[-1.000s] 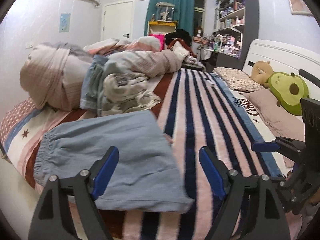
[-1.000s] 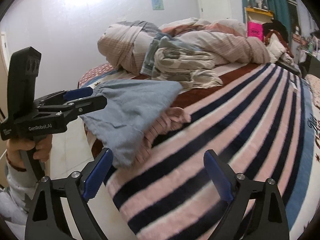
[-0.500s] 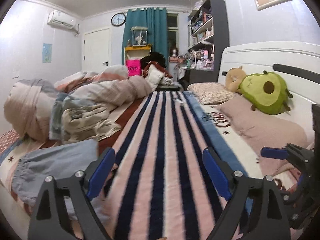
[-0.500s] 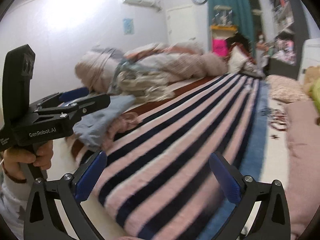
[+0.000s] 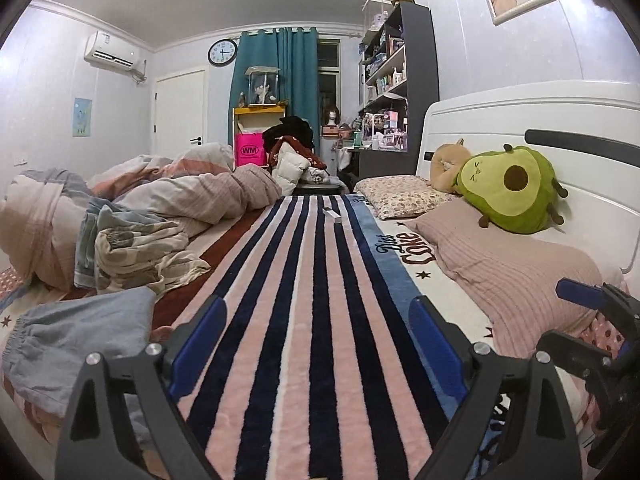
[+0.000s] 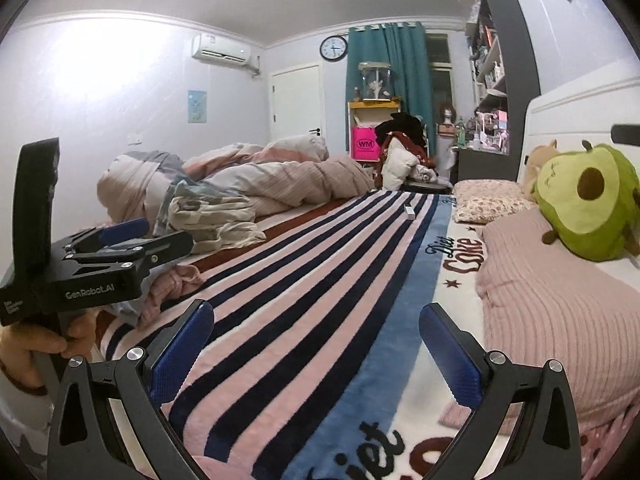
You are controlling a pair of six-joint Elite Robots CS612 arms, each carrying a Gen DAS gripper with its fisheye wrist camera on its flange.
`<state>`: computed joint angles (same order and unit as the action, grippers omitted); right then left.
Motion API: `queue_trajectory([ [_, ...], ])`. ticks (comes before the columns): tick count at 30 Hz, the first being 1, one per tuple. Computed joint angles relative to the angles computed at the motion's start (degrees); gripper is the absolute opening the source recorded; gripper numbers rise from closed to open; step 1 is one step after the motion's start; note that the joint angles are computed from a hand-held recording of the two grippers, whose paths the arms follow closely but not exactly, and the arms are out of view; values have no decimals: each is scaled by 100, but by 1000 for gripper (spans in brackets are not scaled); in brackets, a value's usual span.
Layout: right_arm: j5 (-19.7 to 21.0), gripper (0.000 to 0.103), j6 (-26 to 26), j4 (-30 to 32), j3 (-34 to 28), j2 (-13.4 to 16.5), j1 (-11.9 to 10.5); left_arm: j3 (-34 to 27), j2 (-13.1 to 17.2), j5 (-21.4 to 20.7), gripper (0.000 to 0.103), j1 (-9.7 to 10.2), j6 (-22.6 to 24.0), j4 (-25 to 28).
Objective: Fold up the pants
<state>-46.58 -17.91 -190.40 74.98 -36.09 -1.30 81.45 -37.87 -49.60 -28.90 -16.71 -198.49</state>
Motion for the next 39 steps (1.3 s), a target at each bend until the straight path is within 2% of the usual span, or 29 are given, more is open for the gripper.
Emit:
queue_trajectory([
  [16, -225, 102, 181, -100, -26, 13, -3, 3, 2, -16, 90, -9, 3, -82],
  [39, -242, 102, 188, -36, -17, 9, -47, -23, 17, -116, 90, 6, 47, -135],
])
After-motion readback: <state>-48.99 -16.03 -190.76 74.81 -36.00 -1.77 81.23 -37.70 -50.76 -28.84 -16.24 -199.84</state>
